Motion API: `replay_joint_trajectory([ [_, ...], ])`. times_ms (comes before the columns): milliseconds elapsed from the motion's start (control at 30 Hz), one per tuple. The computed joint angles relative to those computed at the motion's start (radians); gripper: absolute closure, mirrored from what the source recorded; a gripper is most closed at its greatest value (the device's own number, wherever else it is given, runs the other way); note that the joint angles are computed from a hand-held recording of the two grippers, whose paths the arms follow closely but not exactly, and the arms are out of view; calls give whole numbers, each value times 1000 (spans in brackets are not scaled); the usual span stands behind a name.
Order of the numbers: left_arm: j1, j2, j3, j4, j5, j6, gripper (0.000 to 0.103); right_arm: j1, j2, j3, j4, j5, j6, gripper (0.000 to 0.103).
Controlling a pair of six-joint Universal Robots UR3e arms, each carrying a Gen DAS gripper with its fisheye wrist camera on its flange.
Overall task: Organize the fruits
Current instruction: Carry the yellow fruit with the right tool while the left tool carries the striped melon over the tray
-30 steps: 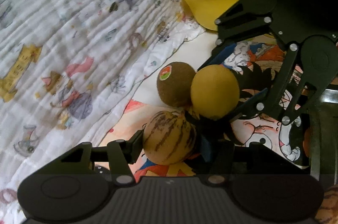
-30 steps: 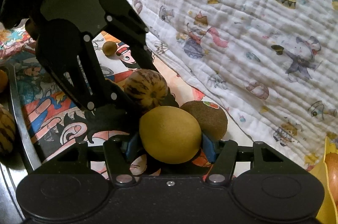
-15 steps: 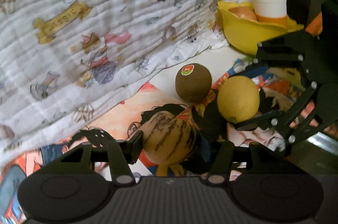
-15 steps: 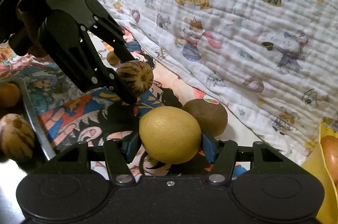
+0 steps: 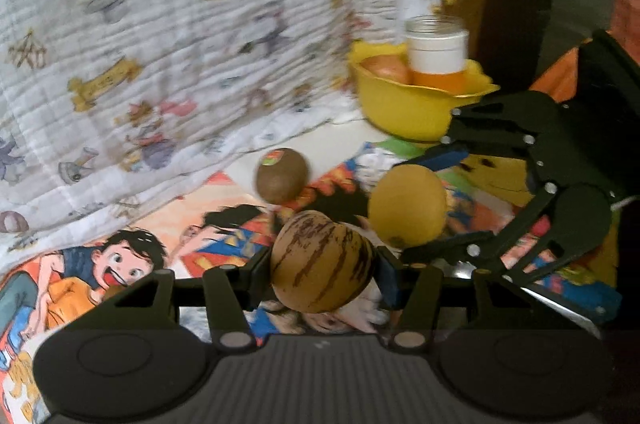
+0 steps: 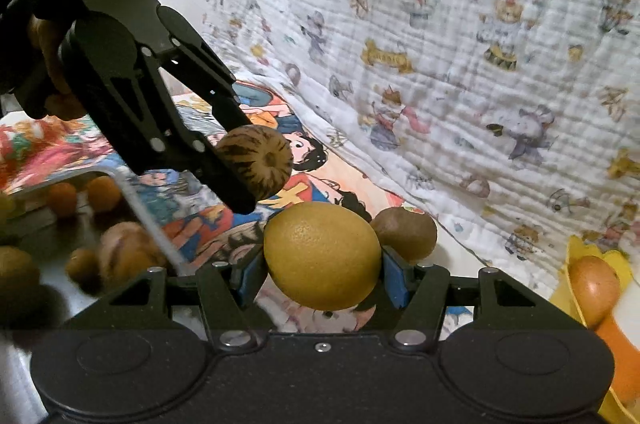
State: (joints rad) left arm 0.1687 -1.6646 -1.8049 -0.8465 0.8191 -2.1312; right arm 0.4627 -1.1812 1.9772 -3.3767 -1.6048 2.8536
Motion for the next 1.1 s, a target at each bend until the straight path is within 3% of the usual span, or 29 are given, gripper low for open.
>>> replay_joint_trajectory([
  [267, 44, 282, -187, -245, -28, 175, 44, 67, -195, 233, -13, -40, 38, 41],
  [467, 50, 430, -300, -354, 2, 249, 44, 138, -276, 360, -30, -76, 110, 41],
  [733, 49, 517, -365, -419, 46, 295, 44, 199, -324, 446, -18, -107, 177, 41],
  [1100, -20, 516, -377, -427, 117, 322, 44, 232, -348, 463, 38, -73, 136, 41],
])
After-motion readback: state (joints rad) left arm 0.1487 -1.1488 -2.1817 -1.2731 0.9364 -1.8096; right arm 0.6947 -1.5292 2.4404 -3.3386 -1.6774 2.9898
